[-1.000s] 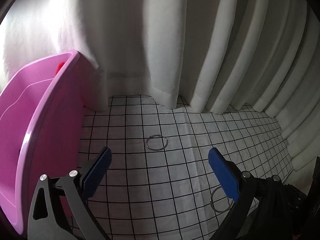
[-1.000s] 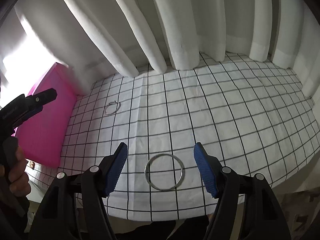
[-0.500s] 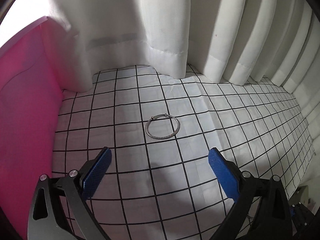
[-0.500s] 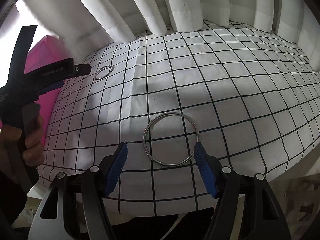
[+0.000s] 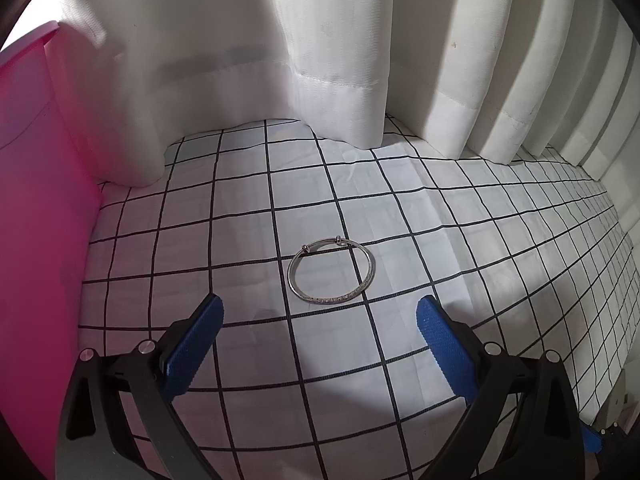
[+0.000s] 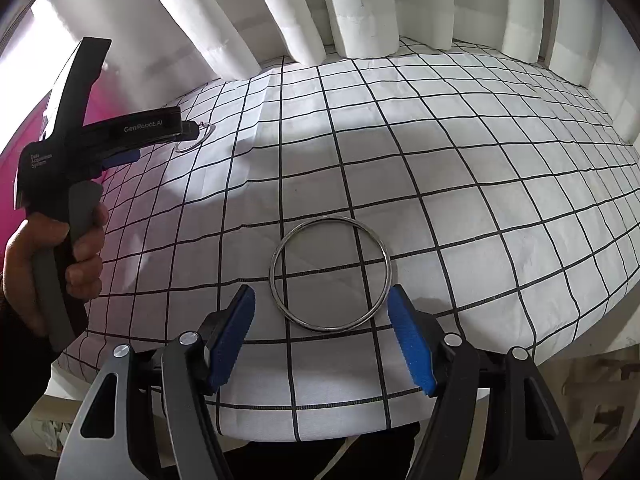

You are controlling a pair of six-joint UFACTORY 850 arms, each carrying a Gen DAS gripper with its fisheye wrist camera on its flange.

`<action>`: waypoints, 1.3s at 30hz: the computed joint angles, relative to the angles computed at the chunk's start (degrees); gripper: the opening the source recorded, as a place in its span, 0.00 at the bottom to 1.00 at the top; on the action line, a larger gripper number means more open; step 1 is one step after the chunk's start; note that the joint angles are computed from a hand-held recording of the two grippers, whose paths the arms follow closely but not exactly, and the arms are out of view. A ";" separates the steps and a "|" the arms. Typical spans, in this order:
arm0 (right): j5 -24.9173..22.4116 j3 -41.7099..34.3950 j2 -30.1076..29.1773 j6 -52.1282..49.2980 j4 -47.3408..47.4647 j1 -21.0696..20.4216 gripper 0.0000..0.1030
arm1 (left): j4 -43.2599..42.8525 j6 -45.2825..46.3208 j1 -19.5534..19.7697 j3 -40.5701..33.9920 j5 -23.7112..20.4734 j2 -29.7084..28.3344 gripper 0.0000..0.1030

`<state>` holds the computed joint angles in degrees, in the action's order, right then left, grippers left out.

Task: Organize jewelry
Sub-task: 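Grasp the silver bangle with left tool while right tool grasps large silver ring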

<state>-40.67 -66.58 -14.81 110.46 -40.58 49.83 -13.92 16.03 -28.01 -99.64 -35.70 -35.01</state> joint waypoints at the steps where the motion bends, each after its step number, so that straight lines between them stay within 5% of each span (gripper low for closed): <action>1: 0.06 -0.06 -0.12 -0.23 0.14 -0.07 0.64 | 0.06 -0.07 -0.05 -0.16 0.15 -0.23 0.93; 19: -0.51 -1.12 -1.76 -3.26 0.97 -0.68 0.67 | 3.79 -1.64 -0.82 -3.13 1.27 -4.19 0.93; 39: -5.28 -6.52 -6.92 -11.72 1.89 -1.37 0.89 | 2.82 -0.62 -1.17 -5.42 3.50 -6.61 0.95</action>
<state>-45.94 -73.11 -21.74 98.75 -38.69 48.46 -11.10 15.41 -29.17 -105.06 -32.20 -41.61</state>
